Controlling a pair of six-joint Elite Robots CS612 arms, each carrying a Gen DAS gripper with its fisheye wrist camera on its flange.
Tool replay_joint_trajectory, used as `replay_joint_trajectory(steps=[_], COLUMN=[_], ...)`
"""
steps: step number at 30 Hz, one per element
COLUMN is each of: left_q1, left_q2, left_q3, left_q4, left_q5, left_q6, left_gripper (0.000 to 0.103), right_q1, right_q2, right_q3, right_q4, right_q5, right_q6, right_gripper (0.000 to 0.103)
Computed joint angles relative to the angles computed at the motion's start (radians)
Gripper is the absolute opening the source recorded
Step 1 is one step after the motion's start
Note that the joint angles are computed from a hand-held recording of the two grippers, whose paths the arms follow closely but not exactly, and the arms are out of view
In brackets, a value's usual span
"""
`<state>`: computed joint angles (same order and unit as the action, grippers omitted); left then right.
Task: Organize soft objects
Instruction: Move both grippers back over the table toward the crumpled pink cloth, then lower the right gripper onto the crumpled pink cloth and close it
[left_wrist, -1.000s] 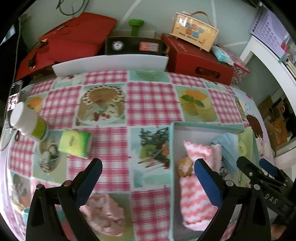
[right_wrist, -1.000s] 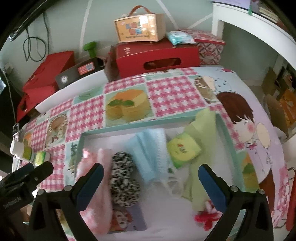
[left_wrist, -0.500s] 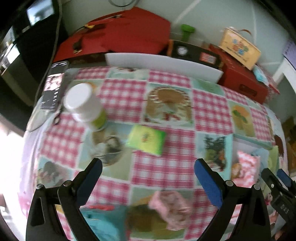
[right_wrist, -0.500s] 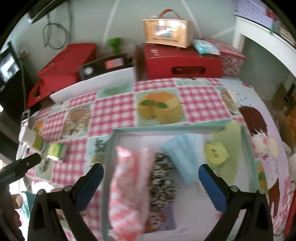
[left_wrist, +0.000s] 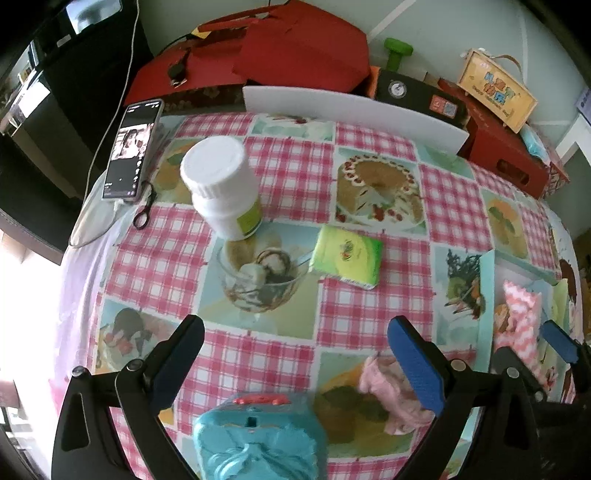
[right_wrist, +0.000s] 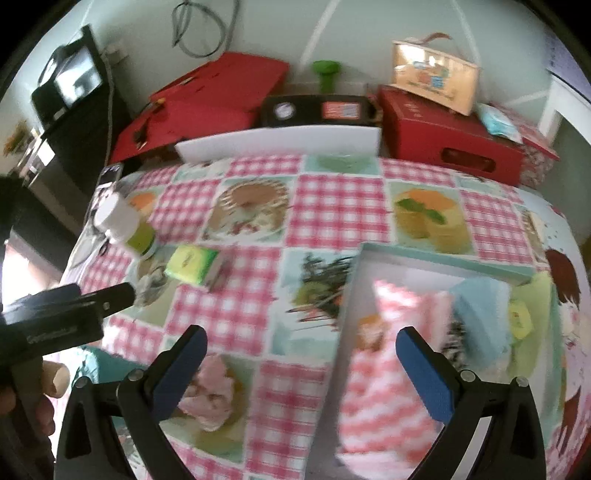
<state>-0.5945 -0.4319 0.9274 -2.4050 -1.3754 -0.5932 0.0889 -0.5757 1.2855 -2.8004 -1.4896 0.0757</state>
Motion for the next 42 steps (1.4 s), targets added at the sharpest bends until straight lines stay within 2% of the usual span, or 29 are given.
replay_joint_trajectory(steps=[10, 18, 29, 35, 42], left_q1=[0.012, 0.015, 0.013, 0.013, 0.011], left_q2=[-0.001, 0.013, 0.029, 0.037, 0.046], left_q3=[0.006, -0.014, -0.042, -0.058, -0.075], left_q4=[0.029, 0.077, 0.112, 0.132, 0.153], left_q5=[-0.024, -0.025, -0.022, -0.015, 0.003], left_q6=[-0.015, -0.014, -0.002, -0.005, -0.009], left_gripper=[0.099, 0.099, 0.099, 0.099, 0.099], right_q1=[0.037, 0.052, 0.064, 0.069, 0.081], right_q2=[0.024, 0.049, 0.082, 0.098, 0.105], right_q3=[-0.034, -0.068, -0.103, -0.116, -0.104], right_q4=[0.086, 0.189, 0.268, 0.283, 0.239], right_q5=[0.033, 0.012, -0.005, -0.017, -0.051], right_q6=[-0.087, -0.141, -0.182, -0.188, -0.203], right_gripper=[0.103, 0.103, 0.103, 0.103, 0.103])
